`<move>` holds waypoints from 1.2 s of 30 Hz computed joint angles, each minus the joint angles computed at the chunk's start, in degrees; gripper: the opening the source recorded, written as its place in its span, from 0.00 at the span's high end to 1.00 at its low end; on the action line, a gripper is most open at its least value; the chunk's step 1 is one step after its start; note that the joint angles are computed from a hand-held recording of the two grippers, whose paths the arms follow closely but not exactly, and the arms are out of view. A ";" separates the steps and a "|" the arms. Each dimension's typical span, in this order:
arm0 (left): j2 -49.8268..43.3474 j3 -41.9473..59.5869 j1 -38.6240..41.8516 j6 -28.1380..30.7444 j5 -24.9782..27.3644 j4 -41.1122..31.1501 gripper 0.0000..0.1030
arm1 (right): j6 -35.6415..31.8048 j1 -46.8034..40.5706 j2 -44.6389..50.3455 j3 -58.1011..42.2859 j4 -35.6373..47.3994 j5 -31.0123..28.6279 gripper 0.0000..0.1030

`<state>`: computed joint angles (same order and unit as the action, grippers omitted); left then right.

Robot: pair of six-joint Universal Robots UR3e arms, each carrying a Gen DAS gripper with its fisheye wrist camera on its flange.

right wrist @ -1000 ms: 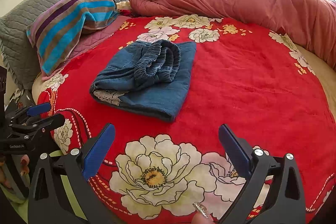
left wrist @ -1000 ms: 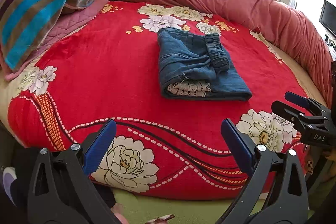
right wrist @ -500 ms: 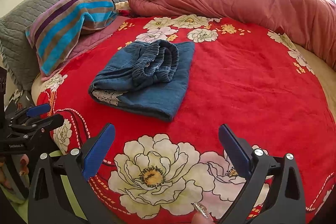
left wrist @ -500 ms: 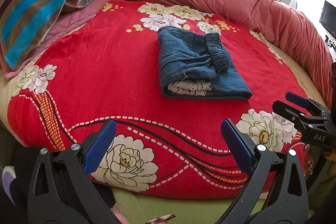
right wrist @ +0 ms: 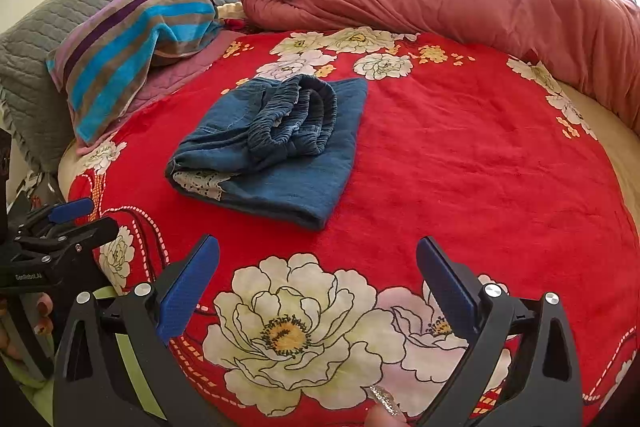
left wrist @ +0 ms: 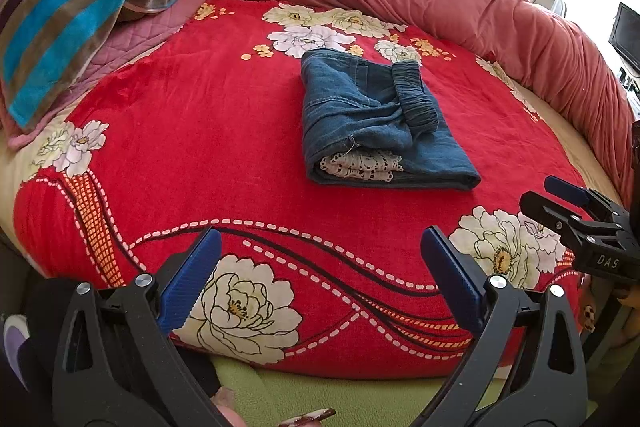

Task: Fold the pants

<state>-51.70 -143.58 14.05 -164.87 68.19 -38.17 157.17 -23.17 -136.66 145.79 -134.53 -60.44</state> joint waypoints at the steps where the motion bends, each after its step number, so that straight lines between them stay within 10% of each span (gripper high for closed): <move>1: 0.11 0.00 0.05 0.05 -0.01 -0.20 0.09 | -0.05 -0.06 -0.07 0.02 0.03 -0.07 0.05; 36: -11.17 3.53 2.58 -1.45 4.54 6.45 0.09 | 4.15 -4.83 8.42 0.25 -10.62 -5.47 0.05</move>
<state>-62.88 -140.04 16.63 -166.33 72.73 -31.72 161.33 -28.00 -128.24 146.04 -145.15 -65.92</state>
